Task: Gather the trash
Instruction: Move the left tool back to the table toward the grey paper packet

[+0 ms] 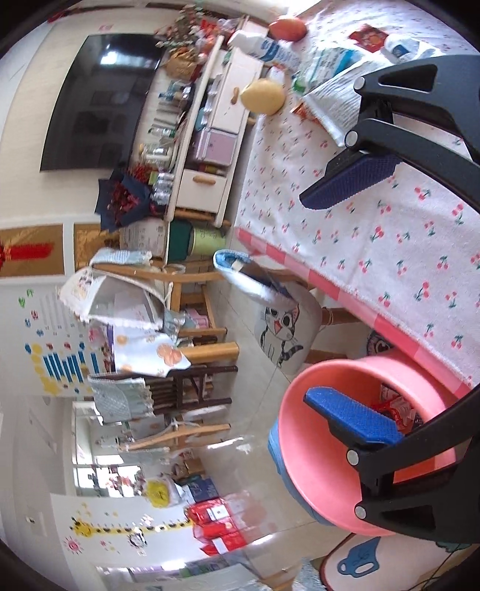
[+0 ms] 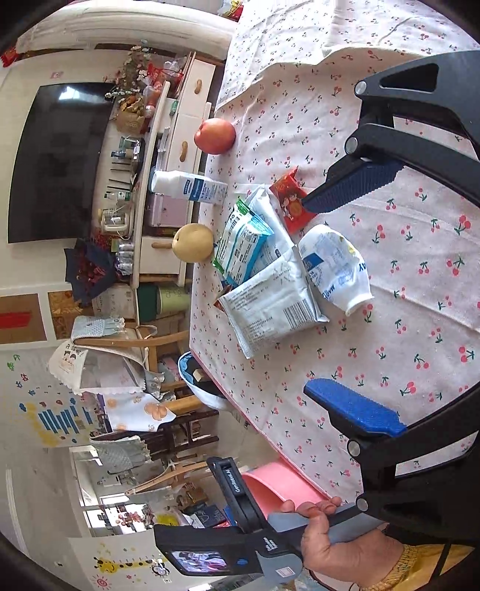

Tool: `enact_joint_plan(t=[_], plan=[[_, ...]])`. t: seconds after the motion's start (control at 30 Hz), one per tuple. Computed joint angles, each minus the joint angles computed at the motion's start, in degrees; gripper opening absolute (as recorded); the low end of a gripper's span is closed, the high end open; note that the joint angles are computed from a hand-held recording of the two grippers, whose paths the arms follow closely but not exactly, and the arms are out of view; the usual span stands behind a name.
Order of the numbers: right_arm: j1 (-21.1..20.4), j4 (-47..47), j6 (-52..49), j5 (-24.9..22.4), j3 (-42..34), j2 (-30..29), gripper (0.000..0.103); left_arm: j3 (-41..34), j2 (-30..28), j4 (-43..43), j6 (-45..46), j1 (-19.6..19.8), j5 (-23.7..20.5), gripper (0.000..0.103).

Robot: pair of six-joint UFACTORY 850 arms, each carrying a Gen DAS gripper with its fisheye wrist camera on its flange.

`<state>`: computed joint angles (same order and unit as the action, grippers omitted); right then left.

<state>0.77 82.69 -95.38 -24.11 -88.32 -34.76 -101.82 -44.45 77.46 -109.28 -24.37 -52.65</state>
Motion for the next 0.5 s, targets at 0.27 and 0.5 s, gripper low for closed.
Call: enact_joint_plan(t=[0.27, 0.5], plan=[[-2.06, -3.08, 3.59, 2.47, -2.95, -1.99, 0.090, -0.18, -0.49, 0.81, 5.13, -3.31, 5.06, 0.097], [-5.01, -11.26, 17.05, 0.21, -7.98, -5.09, 0.090, -0.95, -1.37, -1.72, 8.26, -5.37, 13.94, 0.097]])
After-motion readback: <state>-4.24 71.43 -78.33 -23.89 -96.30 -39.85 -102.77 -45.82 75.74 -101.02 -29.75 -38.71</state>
